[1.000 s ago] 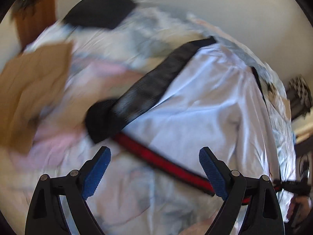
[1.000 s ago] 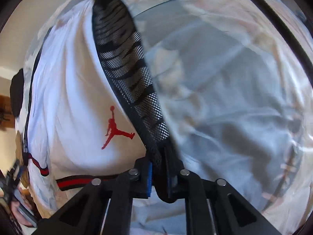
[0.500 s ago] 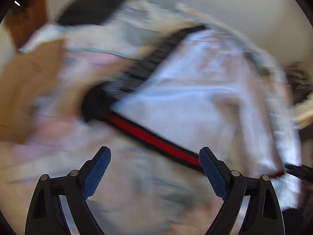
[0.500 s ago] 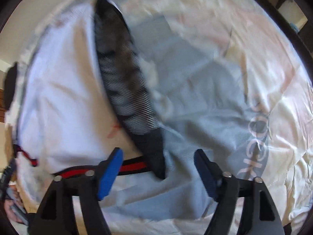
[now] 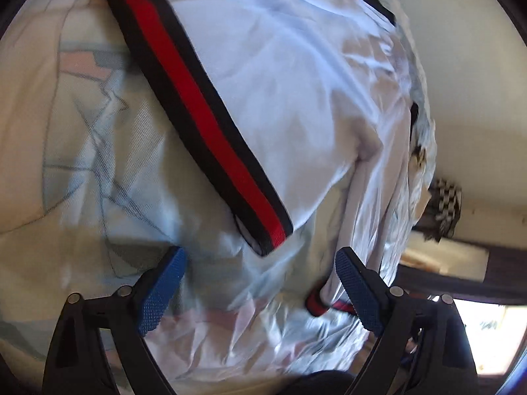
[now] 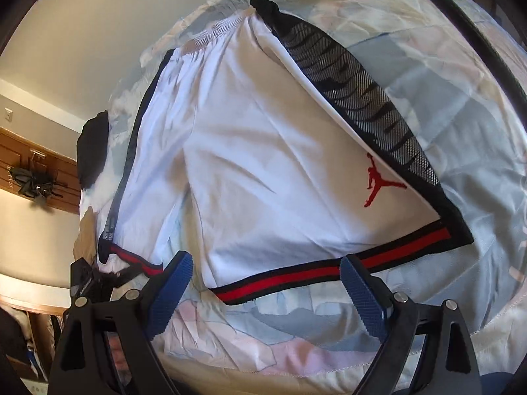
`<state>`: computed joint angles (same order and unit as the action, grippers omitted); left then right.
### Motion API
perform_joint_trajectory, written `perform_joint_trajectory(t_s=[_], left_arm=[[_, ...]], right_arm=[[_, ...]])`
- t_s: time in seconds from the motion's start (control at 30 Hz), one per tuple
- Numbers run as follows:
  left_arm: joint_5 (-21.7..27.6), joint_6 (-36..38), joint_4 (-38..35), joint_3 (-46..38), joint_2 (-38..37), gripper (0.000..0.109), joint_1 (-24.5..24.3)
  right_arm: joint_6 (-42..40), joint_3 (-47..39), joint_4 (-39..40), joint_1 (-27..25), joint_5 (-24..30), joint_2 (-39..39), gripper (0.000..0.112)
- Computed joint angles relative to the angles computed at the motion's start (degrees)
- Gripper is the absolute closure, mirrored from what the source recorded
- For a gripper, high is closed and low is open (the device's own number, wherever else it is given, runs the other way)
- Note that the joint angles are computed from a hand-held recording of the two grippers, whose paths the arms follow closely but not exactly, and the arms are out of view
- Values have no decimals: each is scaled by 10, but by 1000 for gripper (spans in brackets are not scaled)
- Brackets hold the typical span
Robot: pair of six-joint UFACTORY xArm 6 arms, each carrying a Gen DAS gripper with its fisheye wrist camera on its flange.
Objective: Fold clothes
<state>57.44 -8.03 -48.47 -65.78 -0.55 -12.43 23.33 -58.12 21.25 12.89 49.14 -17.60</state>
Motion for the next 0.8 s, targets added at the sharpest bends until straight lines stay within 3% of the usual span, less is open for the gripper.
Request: perform_joint_trajectory(t_s=[0.13,0.27,0.33,0.37,0.4,0.43,0.5,0.6,0.8], left_arm=[[-52,21,-48,9,-10,19,-2],[-47,13,-19,-10,8,27,-3],[-73,1,-14,0,4,45,-10],[-78,-1,-10,0,5,66,-13],[-71,0,-9,-2,11,73,-11],[-64,1,-9,-5,17,73,-9],[-60,-2,-16,2,15,101,-5],[-63,-11,-29,23,1,103,0],[-83,-52,52,53,-52,103,-19]], right_arm=[[-17,11,39,-14,-3,3,19],[-16,17,54,-20,0,2,19],[-16,12,49,-18,6,4,19],[-16,9,44,-16,9,7,19],[-14,6,38,-13,12,8,19],[-15,3,33,-11,15,11,19],[-16,-3,26,-8,20,16,19],[-16,-4,25,-8,25,18,19],[-15,-8,29,-11,37,24,19]])
